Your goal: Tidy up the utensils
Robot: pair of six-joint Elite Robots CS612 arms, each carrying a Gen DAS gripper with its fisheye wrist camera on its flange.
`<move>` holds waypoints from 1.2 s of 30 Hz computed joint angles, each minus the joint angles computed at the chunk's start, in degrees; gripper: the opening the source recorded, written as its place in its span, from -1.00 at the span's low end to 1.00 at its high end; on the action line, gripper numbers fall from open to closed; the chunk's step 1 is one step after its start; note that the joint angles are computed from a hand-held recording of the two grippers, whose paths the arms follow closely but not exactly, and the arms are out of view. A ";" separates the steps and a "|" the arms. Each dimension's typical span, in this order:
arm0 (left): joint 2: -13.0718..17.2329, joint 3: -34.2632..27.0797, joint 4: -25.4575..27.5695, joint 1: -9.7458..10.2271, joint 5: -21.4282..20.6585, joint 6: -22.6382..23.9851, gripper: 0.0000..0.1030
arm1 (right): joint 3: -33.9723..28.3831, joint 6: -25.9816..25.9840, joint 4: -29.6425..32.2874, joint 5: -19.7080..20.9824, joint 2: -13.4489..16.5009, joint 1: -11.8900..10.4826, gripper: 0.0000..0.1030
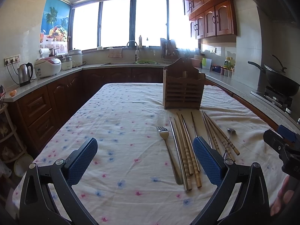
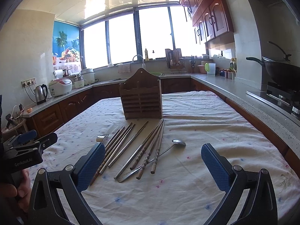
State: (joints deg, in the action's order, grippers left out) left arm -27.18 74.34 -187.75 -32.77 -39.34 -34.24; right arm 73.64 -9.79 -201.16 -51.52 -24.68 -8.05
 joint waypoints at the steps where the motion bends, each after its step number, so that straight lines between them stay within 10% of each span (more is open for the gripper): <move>1: 0.01 0.01 -0.10 -0.01 0.04 0.05 1.00 | 0.05 -0.01 -0.12 -0.02 -0.02 0.00 1.00; 36: -0.48 0.22 0.40 0.02 -0.74 0.23 1.00 | -0.04 1.43 -1.01 1.43 0.01 -0.27 1.00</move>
State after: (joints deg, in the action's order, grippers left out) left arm -27.66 74.56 -187.36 -32.75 -40.08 -34.00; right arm 73.60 -8.37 -202.17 -50.09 -24.66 -8.32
